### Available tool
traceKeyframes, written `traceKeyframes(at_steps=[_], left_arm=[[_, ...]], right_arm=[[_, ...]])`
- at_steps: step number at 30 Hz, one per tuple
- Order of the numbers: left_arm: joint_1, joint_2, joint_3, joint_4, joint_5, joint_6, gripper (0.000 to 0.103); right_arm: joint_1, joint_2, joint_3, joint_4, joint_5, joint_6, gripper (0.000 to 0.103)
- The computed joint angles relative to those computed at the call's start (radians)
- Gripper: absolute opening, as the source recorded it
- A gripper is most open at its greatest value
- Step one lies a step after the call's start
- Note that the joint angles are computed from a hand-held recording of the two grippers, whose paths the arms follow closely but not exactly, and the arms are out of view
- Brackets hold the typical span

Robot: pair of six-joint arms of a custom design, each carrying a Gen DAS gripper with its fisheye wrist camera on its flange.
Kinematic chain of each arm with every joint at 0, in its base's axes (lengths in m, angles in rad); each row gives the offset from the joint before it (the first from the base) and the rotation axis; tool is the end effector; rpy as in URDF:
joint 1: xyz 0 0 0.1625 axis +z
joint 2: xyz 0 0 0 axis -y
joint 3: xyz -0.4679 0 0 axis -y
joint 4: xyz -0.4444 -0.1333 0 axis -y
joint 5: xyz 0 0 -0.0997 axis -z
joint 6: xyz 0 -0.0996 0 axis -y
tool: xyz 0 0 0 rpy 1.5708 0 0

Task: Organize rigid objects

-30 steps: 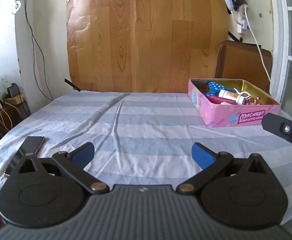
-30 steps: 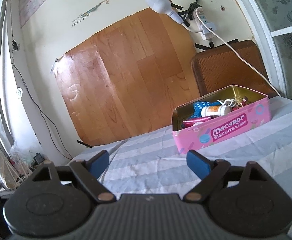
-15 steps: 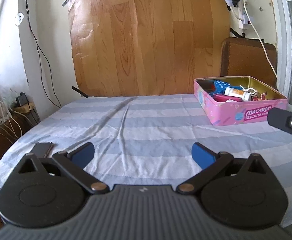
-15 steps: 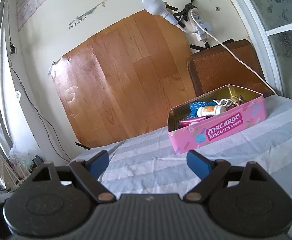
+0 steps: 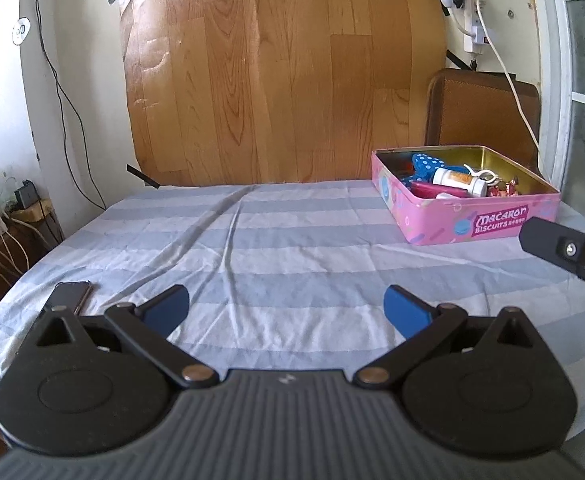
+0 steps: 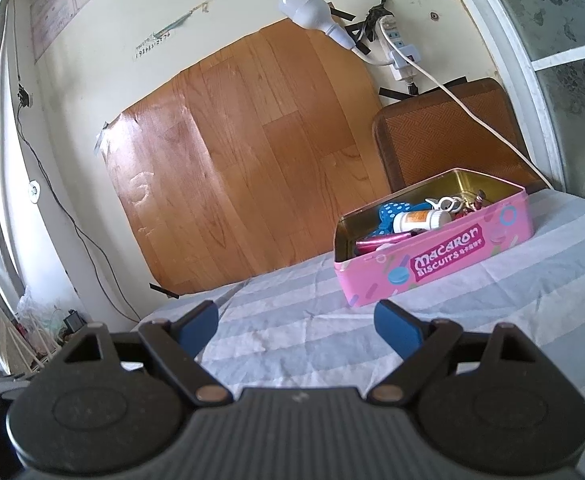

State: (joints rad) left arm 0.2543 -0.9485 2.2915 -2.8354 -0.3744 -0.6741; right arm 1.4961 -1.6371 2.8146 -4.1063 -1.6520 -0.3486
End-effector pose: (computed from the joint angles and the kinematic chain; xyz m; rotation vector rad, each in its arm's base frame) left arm -0.3977 -0.3369 0.0656 0.7354 2.0276 -1.1866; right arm 0.1057 -0.2660 0.2954 0.2308 -2.2073 1.7312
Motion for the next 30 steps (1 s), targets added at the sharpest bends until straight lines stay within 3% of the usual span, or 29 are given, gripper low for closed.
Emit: traceKeyframes(at_steps=[15,30], left_arm=[[-0.001,-0.001,-0.002,0.027,-0.029,-0.017,0.103],[-0.01,0.016,0.006,-0.058,-0.052,0.08,0.103]], right_arm=[[0.007,0.022,0.003,-0.018,-0.013,0.008,0.089],[-0.005,0.032,0.012,-0.051,-0.003,0.012,0.091]])
